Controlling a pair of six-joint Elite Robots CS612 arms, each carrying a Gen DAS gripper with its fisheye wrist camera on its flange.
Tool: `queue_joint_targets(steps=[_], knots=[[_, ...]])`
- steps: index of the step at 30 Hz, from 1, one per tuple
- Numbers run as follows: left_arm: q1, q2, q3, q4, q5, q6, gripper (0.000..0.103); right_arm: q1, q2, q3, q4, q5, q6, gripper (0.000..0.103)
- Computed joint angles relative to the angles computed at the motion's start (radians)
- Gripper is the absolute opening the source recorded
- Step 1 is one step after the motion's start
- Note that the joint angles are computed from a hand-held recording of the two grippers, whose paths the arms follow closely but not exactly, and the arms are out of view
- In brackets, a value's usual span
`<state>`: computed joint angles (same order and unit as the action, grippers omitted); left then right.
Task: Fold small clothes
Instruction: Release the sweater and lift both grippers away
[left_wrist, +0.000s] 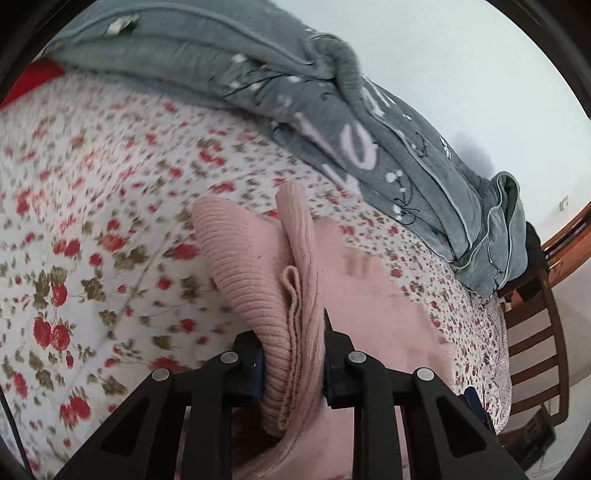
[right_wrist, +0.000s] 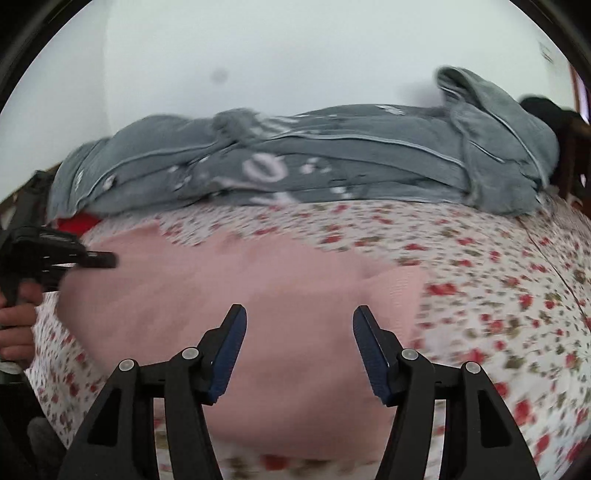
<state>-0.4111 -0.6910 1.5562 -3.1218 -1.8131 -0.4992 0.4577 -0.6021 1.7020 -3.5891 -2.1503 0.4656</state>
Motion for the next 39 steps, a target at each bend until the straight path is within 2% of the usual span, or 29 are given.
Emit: queue_joint_targets(steps=[4,7,10,12,15,16,18,20,21,22,24,25,29,32,33,34,36,37,39], knots=[[-0.058,-0.038,-0.008,0.063,0.098,-0.004,0.022,-0.033,-0.015,0.077,-0.064,-0.025,0.052,0.059],[-0.104,-0.047,-0.026,0.107,0.143,0.003,0.022,-0.041,-0.027,0.132,-0.085,-0.075,0.096,0.059],[-0.148,-0.043,-0.045,0.145,0.167,0.028,0.022,-0.052,-0.032,0.180,-0.153,-0.101,0.110,0.059],[-0.179,-0.032,-0.063,0.171,0.161,0.046,0.022,-0.065,-0.039,0.215,-0.175,-0.096,0.160,0.060],[-0.216,-0.005,-0.092,0.215,0.141,0.074,0.022,-0.088,-0.042,0.255,-0.246,-0.039,0.230,0.060],[-0.229,0.007,-0.101,0.232,0.142,0.084,0.022,-0.098,-0.042,0.266,-0.275,-0.013,0.247,0.060],[-0.245,0.025,-0.111,0.248,0.139,0.126,0.024,-0.101,-0.042,0.273,-0.298,-0.004,0.257,0.060],[-0.243,0.031,-0.100,0.203,0.091,0.170,0.029,-0.101,-0.041,0.274,-0.326,-0.008,0.252,0.060],[-0.235,0.029,-0.089,0.164,0.046,0.179,0.035,-0.101,-0.039,0.271,-0.336,-0.007,0.247,0.060],[-0.217,0.027,-0.080,0.125,-0.037,0.185,0.047,-0.101,-0.038,0.267,-0.338,0.003,0.240,0.060],[-0.188,0.027,-0.078,0.090,-0.164,0.183,0.062,-0.100,-0.037,0.256,-0.336,0.023,0.226,0.060],[-0.177,0.021,-0.071,0.073,-0.189,0.176,0.062,-0.097,-0.037,0.254,-0.335,0.030,0.223,0.060],[-0.158,-0.017,-0.017,0.010,-0.069,0.196,0.062,-0.086,-0.034,0.228,-0.338,0.076,0.206,0.060],[-0.135,-0.030,0.016,-0.008,0.004,0.204,0.062,-0.078,-0.036,0.202,-0.359,0.148,0.205,0.060],[-0.125,-0.029,0.016,0.001,0.012,0.209,0.062,-0.078,-0.036,0.186,-0.367,0.194,0.197,0.063],[-0.112,-0.032,0.022,0.012,0.023,0.212,0.062,-0.078,-0.038,0.170,-0.356,0.233,0.193,0.071],[-0.096,-0.031,0.023,0.024,0.029,0.211,0.062,-0.081,-0.039,0.138,-0.307,0.284,0.203,0.079],[-0.084,-0.031,0.028,0.022,0.029,0.204,0.062,-0.081,-0.039,0.117,-0.260,0.297,0.218,0.079],[-0.069,-0.028,0.029,0.019,0.021,0.191,0.062,-0.081,-0.043,0.077,-0.118,0.279,0.269,0.079]])
